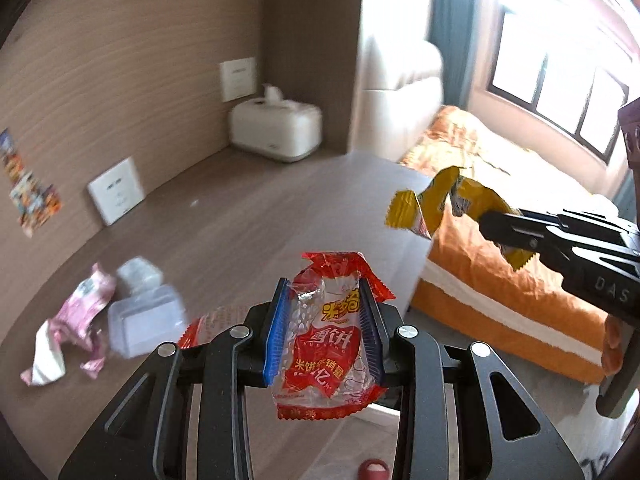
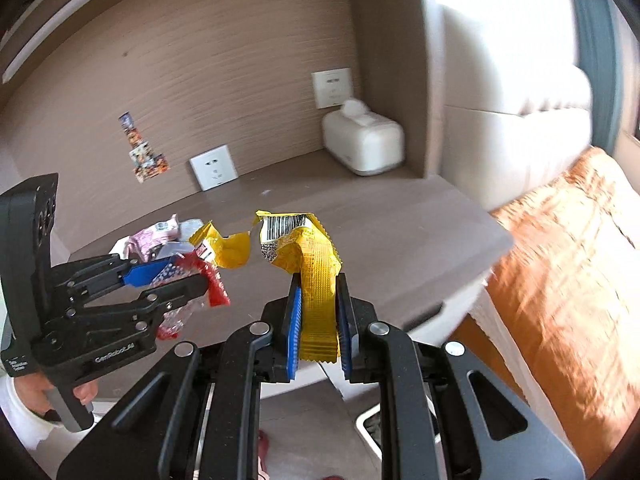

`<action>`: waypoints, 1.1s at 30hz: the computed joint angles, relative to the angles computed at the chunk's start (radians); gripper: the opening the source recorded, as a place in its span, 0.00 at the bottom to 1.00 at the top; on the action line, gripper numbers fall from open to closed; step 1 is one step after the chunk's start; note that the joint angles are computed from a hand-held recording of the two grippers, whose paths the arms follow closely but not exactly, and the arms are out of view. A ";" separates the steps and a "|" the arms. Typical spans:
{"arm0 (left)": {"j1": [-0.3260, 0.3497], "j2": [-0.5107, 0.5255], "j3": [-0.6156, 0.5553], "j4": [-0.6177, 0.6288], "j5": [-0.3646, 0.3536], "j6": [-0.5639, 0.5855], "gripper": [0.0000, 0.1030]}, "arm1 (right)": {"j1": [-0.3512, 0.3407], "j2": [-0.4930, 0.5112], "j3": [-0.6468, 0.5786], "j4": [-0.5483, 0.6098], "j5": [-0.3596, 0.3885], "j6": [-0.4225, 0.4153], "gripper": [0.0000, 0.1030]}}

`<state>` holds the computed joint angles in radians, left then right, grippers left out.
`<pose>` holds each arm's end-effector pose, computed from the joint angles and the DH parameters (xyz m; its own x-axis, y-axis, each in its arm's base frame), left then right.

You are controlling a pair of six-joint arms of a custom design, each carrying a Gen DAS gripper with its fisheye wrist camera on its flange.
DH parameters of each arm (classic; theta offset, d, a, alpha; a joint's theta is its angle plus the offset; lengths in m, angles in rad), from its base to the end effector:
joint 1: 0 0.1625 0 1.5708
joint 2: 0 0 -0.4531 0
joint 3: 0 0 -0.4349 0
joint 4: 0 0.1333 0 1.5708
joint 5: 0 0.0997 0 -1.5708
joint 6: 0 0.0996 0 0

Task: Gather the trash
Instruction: 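Carry both bags over the white bin and open both tools to drop them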

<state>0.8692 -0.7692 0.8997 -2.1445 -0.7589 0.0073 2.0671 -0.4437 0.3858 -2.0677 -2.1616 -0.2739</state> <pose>-0.4085 -0.8019 0.4019 -0.7222 0.2115 -0.6586 0.5884 0.6885 -0.4240 0.5311 -0.8174 0.3644 -0.7281 -0.3345 0.5983 -0.6250 0.6824 -0.3791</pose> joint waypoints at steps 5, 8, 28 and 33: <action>-0.009 0.045 -0.043 0.029 -0.046 0.035 0.32 | -0.003 -0.126 0.202 -0.100 -0.052 0.056 0.16; -0.013 0.076 -0.069 0.044 -0.078 0.057 0.32 | -0.007 -0.178 0.280 -0.128 -0.081 0.088 0.16; 0.039 0.309 -0.216 0.193 -0.305 0.113 0.32 | -0.126 -0.360 0.596 -0.124 -0.138 0.299 0.17; 0.080 0.367 -0.232 0.221 -0.353 0.122 0.32 | -0.203 -0.377 0.687 -0.158 -0.073 0.329 0.17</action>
